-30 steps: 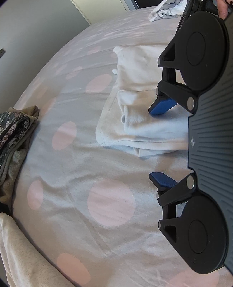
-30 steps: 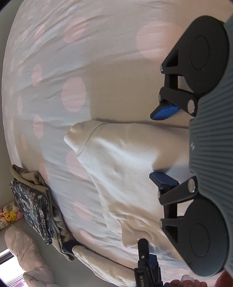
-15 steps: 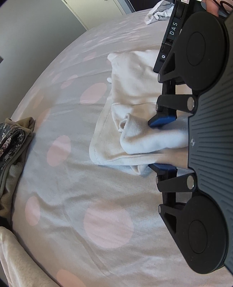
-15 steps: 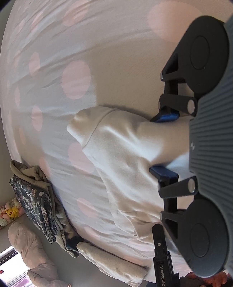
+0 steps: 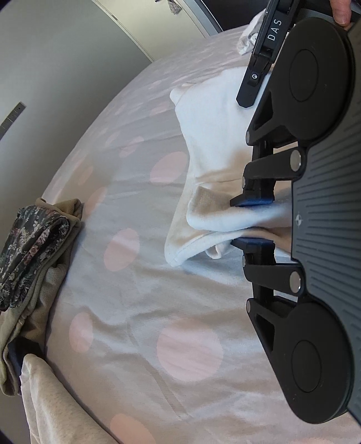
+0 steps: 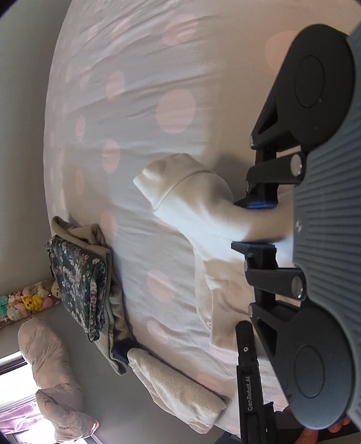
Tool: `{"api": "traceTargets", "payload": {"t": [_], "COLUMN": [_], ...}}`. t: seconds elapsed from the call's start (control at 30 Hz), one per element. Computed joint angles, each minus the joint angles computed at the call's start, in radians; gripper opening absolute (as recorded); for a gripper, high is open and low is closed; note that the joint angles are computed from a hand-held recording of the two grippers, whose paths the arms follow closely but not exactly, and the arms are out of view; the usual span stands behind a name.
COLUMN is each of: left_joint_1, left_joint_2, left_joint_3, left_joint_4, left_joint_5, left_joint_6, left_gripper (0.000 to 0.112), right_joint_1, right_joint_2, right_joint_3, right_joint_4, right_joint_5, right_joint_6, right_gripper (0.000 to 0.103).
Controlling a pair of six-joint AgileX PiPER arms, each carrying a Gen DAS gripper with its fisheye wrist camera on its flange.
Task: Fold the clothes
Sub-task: 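Lift the folded white shirt with both grippers and carry it toward the grey fleece pile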
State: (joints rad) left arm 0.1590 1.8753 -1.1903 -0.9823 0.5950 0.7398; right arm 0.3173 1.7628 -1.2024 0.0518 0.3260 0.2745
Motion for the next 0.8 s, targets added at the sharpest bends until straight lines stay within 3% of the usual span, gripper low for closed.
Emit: {"api": "traceTargets", "payload": {"t": [0.43,0.8], "left_joint_1": [0.168,0.408], "left_joint_2": [-0.151,-0.187], "left_joint_3": [0.111,0.049], "left_joint_4": [-0.419,-0.432], "left_joint_5": [0.054,0.176], "left_joint_6": [0.315,0.273], "left_gripper": [0.019,0.018], "right_joint_1": [0.225,0.363], "right_joint_2": [-0.088,0.024], "right_joint_3": [-0.137,-0.383], "right_joint_4": [-0.565,-0.559], "right_joint_5": [0.103,0.16], "right_joint_6": [0.461,0.426], "right_gripper": [0.023,0.023]}}
